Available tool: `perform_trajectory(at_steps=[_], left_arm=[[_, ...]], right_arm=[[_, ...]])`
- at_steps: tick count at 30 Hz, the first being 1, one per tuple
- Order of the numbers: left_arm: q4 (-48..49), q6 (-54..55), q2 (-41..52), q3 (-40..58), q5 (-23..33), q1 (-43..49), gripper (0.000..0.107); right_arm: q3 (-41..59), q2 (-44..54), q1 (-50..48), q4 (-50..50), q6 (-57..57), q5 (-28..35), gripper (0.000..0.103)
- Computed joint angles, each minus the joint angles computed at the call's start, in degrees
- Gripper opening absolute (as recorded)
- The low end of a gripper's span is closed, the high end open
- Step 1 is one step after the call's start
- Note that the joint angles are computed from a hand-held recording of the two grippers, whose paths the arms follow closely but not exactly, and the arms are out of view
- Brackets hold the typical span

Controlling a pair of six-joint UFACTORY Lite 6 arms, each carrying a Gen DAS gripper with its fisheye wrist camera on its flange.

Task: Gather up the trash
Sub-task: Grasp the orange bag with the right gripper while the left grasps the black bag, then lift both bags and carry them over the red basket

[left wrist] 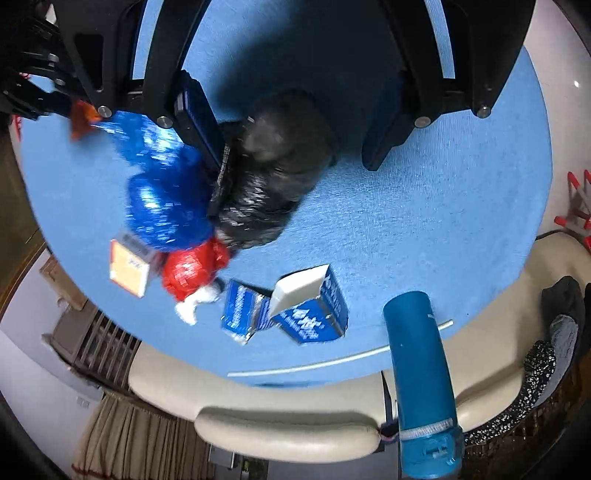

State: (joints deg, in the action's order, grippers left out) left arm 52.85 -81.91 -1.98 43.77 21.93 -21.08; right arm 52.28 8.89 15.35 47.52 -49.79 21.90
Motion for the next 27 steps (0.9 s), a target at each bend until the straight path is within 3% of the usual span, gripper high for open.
perform_trajectory(at_steps=[2, 3, 4, 6, 11, 20, 27], left_arm=[[-2.0, 4.4, 2.4, 1.0, -2.0, 1.1, 0.071], [-4.7, 7.5, 3.6, 1.6, -2.4, 1.5, 0.040], [-7.3, 9.8, 4.7, 2.2, -2.4, 1.9, 0.031], [-7.2, 7.5, 2.6, -0.4, -4.0, 2.4, 0.030], [-3.5, -1.0, -4.9, -6.0, -1.2, -0.3, 0.028], [-0.5, -14.7, -21.5, -13.0, 15.0, -15.8, 0.028], [1.5, -23.6, -22.7, -8.0, 28.3, -33.2, 0.028]], right_arm=[[-0.1, -0.1, -0.5, 1.1, -1.3, 0.4, 0.035], [0.0, 0.1, -0.4, 1.3, -1.4, 0.4, 0.035], [0.0, 0.1, -0.7, 1.9, -2.1, 0.8, 0.035], [0.2, 0.2, -1.1, 3.0, -3.0, 1.4, 0.035], [-1.0, -1.1, -1.8, 3.5, -3.3, 2.3, 0.034], [-8.8, -10.5, -4.2, 6.9, -7.0, 4.0, 0.033], [-13.7, -20.1, -10.0, 7.5, -8.6, 7.7, 0.033]])
